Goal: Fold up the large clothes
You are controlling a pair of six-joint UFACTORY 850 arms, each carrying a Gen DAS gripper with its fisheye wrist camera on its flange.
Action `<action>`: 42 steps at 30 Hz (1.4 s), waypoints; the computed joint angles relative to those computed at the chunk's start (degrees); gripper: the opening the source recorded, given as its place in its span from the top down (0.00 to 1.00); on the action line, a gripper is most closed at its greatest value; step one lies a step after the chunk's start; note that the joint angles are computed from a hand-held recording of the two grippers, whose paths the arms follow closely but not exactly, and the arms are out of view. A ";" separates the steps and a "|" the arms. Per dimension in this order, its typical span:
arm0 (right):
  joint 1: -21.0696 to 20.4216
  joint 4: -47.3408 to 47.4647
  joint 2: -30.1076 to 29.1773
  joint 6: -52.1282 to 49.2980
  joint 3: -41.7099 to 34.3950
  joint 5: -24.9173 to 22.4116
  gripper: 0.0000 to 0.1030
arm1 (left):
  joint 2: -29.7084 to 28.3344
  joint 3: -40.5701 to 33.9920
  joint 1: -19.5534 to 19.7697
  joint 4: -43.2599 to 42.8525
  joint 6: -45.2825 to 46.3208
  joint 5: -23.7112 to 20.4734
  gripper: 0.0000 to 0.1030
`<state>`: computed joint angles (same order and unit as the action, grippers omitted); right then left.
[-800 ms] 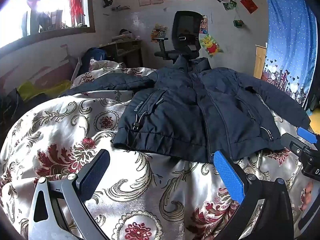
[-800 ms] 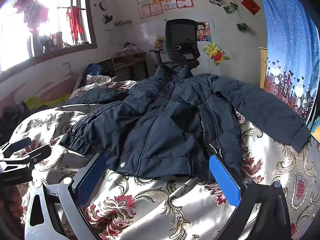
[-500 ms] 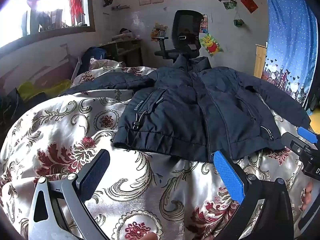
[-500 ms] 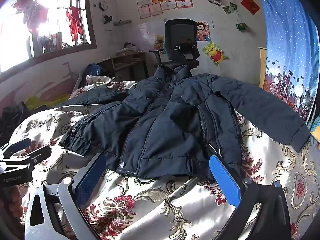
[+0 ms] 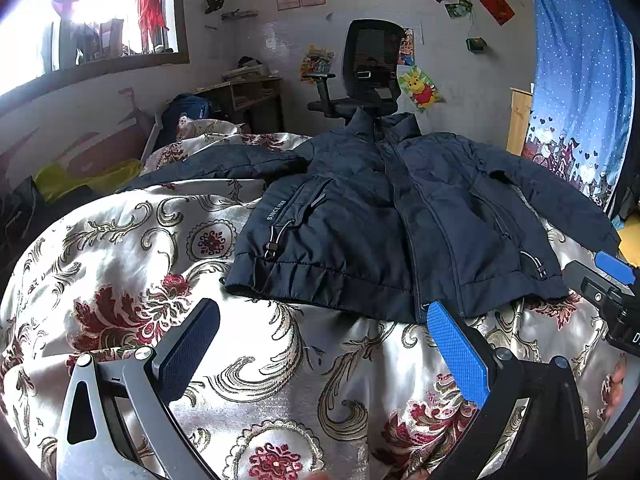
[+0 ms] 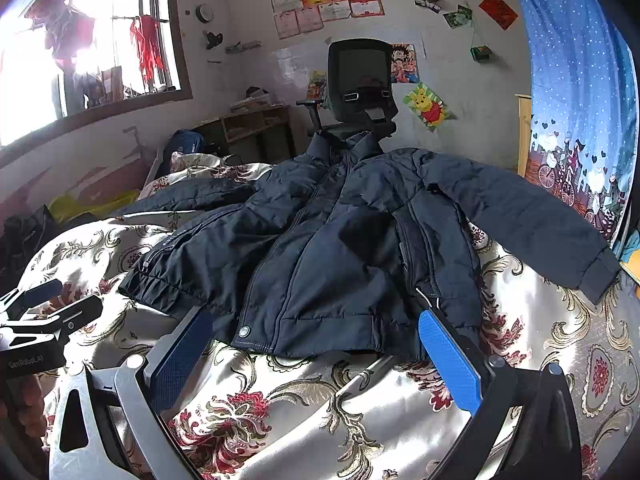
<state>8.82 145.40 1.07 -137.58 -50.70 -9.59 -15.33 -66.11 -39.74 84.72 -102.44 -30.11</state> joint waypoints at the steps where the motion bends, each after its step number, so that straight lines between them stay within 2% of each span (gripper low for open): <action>1: 0.00 0.00 0.00 0.00 0.00 0.00 0.00 | 0.01 0.00 0.00 0.00 0.03 0.03 0.01; 42: -0.26 -1.79 0.12 1.85 -0.02 -0.18 0.00 | -0.17 -0.28 -0.34 -0.22 0.21 -0.47 0.01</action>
